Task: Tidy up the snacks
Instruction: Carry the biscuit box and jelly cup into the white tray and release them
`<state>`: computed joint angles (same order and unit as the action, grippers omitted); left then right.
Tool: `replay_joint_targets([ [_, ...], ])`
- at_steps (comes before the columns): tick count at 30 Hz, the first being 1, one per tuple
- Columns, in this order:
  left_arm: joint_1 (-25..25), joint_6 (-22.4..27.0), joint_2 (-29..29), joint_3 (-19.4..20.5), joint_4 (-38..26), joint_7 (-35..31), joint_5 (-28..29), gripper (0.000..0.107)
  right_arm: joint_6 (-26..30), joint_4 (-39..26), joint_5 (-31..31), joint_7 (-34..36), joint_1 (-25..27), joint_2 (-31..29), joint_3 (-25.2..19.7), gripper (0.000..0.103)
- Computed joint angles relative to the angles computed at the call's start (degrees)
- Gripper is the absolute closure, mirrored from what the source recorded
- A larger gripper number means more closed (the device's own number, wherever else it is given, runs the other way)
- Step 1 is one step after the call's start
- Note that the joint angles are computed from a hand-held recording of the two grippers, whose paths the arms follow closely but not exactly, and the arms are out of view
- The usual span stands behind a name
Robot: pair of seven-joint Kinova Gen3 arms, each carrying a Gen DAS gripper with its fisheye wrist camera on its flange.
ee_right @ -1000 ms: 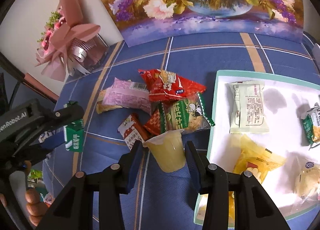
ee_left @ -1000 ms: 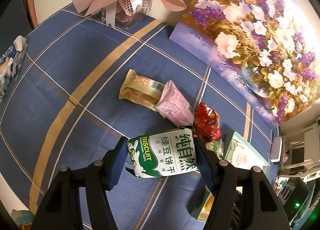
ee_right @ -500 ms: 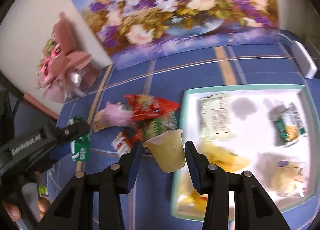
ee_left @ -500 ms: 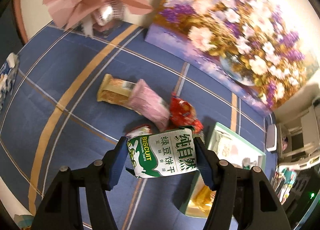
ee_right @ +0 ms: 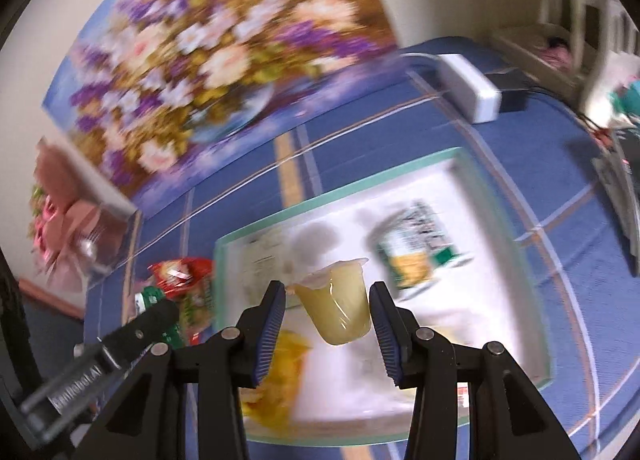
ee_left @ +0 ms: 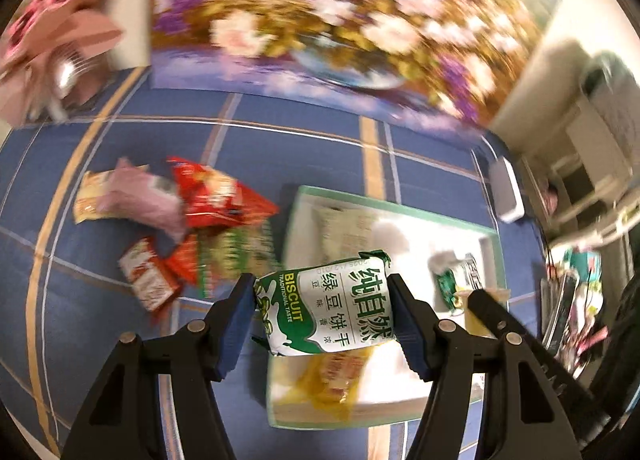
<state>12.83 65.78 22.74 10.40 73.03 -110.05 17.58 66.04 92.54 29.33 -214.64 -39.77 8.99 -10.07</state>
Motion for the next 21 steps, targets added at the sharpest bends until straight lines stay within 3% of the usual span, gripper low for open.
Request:
replay_joint_targets([
  [9, 5.09, -2.17, 0.42, 1.38, 2.81, -1.15, -2.59, 0.041, -1.5, 5.59, -1.35, -4.45, 0.79, -2.81, -1.5, 0.056],
  [19, 5.32, -4.39, 0.62, 1.29, 3.92, -1.71, -2.41, 0.04, -4.73, 6.67, -3.95, -2.97, 2.55, -2.81, -1.58, 0.056],
  [21, 5.17, -4.83, 0.46, 1.11, 4.04, -1.19, -2.24, 0.033, -4.8, 6.73, -4.1, -2.93, 2.58, -2.87, -1.53, 0.056],
])
